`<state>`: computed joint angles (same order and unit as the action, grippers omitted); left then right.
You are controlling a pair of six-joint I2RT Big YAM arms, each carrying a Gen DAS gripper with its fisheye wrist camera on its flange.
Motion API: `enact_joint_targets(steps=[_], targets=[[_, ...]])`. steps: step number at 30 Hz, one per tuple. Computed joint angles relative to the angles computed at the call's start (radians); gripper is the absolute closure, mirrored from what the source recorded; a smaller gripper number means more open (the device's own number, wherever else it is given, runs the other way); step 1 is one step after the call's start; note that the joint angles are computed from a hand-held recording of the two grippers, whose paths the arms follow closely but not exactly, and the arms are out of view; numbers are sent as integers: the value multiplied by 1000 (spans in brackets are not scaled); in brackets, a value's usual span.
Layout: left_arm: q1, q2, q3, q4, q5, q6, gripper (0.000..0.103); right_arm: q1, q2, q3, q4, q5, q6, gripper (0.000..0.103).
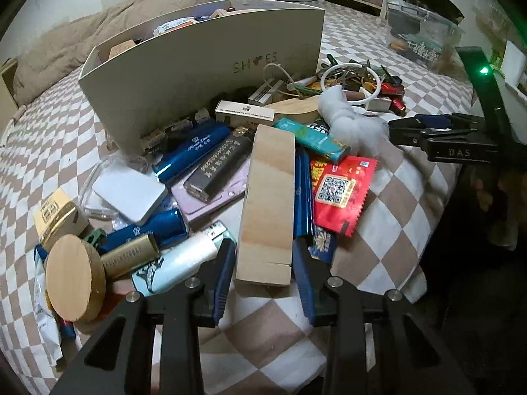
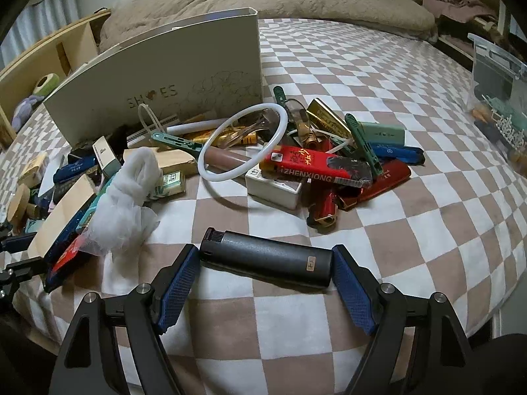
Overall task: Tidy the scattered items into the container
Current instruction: 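Close the left tool on the tan wooden plank while the right tool grasps the black cylindrical lighter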
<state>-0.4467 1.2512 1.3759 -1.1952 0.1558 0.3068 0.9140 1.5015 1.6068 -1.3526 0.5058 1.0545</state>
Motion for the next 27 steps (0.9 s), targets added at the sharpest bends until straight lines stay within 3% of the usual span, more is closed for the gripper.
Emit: enact_joint_targets(steps=[6,18,21,27], targets=[[-25,19,10,14,-53,0,67,1,-11,-16,20,-3,-3,22],[-53,63,44,25,-57,-61,60,-5,-26,-36,53,-9,-18,22],[-47,66,48,25,-50,-95,68,-6,-26,-37,56,-6,-21,22],[-37,44,44,30,-22,-148,68,-3,-24,-26,52,-4,-29,22]])
